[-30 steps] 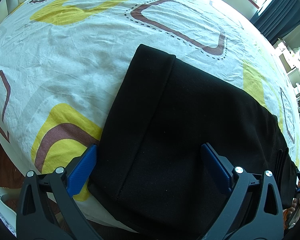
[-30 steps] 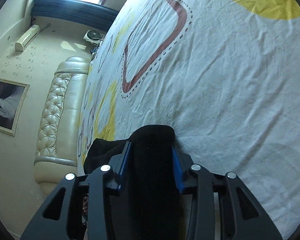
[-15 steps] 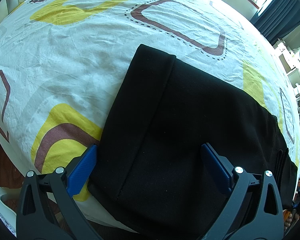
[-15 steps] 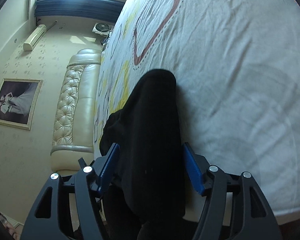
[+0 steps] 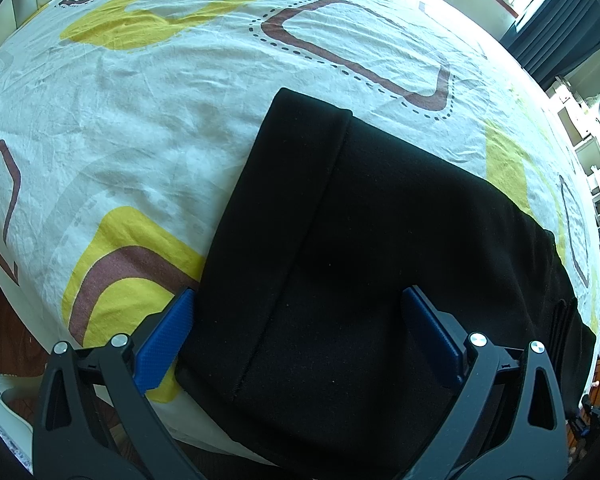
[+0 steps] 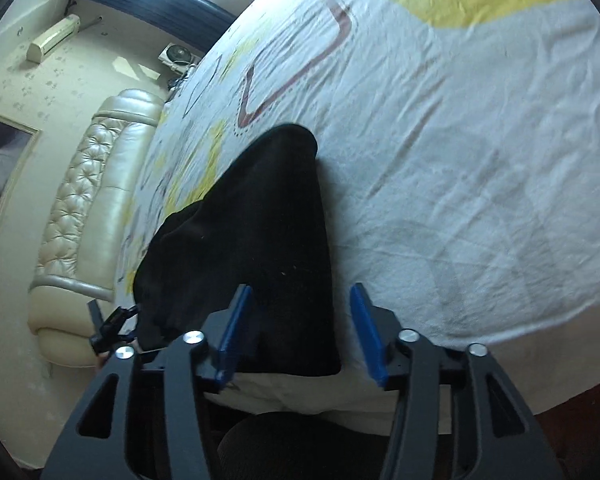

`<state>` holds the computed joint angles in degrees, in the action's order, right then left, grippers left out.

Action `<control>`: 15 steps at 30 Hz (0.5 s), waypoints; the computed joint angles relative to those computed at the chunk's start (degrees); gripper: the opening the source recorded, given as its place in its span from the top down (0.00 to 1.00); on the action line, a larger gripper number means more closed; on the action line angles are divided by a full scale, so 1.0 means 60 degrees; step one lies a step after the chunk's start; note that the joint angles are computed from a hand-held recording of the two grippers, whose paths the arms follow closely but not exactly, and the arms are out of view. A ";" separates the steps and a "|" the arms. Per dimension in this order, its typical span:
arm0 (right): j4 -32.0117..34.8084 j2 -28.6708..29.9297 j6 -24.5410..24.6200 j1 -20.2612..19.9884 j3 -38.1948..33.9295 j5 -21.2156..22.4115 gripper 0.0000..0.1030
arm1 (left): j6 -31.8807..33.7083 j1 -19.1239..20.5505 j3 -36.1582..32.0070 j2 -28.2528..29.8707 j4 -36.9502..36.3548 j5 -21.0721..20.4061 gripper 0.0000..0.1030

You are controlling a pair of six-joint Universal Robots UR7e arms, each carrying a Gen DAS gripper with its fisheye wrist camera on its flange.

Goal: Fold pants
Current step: 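Grasp the pants corner with the right gripper and fold it over, then release the folded pants and withdraw the right gripper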

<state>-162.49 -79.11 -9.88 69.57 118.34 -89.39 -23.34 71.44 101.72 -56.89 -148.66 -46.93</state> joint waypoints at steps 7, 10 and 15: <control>-0.4276 0.1018 -0.0311 0.1754 0.0539 -0.3816 0.29 | -0.0011 0.0006 -0.0035 0.0058 -0.0003 0.0047 0.02; -0.4650 0.1344 -0.0477 0.1898 0.0531 -0.4053 0.29 | -0.0070 -0.0041 -0.0003 0.0062 -0.0017 0.0124 0.02; -0.4804 0.1492 -0.0302 0.2034 0.0623 -0.4091 0.24 | -0.0081 -0.0036 0.0048 0.0013 -0.0079 0.0028 0.02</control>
